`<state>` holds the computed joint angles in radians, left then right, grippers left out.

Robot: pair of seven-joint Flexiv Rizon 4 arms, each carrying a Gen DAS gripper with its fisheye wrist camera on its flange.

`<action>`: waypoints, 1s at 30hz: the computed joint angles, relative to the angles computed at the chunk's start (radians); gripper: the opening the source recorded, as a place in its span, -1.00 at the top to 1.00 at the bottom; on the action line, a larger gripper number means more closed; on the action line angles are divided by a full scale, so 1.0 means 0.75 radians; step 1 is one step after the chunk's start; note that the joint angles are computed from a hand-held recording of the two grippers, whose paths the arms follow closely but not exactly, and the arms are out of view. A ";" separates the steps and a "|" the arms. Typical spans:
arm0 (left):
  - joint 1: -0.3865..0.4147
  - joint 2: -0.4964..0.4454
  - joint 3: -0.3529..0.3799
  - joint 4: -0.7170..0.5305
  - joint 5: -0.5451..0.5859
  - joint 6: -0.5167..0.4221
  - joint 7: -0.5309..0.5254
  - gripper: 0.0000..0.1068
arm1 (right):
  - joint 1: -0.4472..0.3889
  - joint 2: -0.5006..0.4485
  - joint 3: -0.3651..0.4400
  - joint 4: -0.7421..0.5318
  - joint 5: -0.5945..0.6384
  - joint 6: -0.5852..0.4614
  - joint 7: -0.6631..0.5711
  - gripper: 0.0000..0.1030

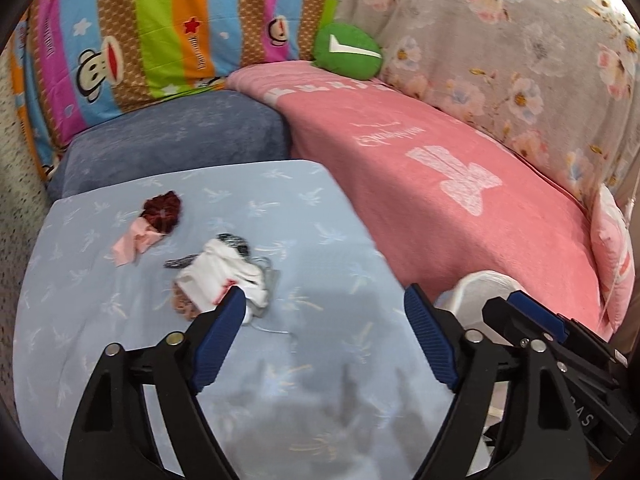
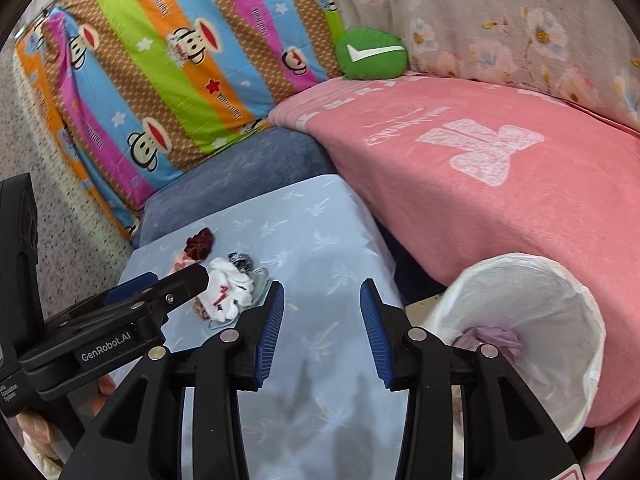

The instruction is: Collect trash

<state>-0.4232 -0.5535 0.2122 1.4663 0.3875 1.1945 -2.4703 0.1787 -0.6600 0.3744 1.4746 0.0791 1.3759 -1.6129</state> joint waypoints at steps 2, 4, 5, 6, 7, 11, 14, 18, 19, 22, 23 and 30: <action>0.011 0.018 0.012 0.036 0.002 0.007 -0.014 -0.48 | 0.034 -0.014 -0.008 -0.018 -0.017 -0.016 0.008 0.19; 0.022 0.034 0.024 0.067 0.009 0.011 -0.029 -0.48 | 0.065 -0.033 -0.015 -0.042 -0.034 -0.036 0.015 0.19; 0.030 0.043 0.029 0.087 0.012 0.014 -0.036 -0.48 | 0.080 -0.042 -0.019 -0.053 -0.041 -0.045 0.020 0.19; 0.038 0.050 0.033 0.102 0.015 0.014 -0.042 -0.48 | 0.094 -0.053 -0.022 -0.069 -0.048 -0.055 0.023 0.19; 0.046 0.058 0.036 0.117 0.019 0.017 -0.046 -0.48 | 0.114 -0.068 -0.028 -0.090 -0.057 -0.068 0.030 0.19; 0.083 0.078 0.052 0.164 0.034 0.014 -0.073 -0.54 | 0.176 -0.130 -0.043 -0.176 -0.085 -0.118 0.046 0.16; 0.114 0.083 0.065 0.192 0.043 0.009 -0.095 -0.61 | 0.222 -0.184 -0.054 -0.254 -0.105 -0.169 0.052 0.16; 0.180 0.074 0.062 0.222 0.025 -0.004 -0.089 -0.62 | 0.285 -0.272 -0.069 -0.382 -0.126 -0.253 0.051 0.16; 0.198 0.069 0.059 0.229 0.013 0.000 -0.087 -0.62 | 0.302 -0.299 -0.073 -0.421 -0.130 -0.276 0.052 0.16; 0.246 0.049 0.054 0.239 -0.022 0.003 -0.070 -0.62 | 0.346 -0.374 -0.085 -0.533 -0.132 -0.343 0.051 0.16; 0.263 0.039 0.053 0.237 -0.036 0.003 -0.060 -0.62 | 0.361 -0.402 -0.091 -0.576 -0.133 -0.369 0.052 0.16; 0.352 -0.051 0.036 0.207 -0.155 0.060 0.030 -0.62 | 0.432 -0.584 -0.141 -0.871 -0.106 -0.522 0.097 0.16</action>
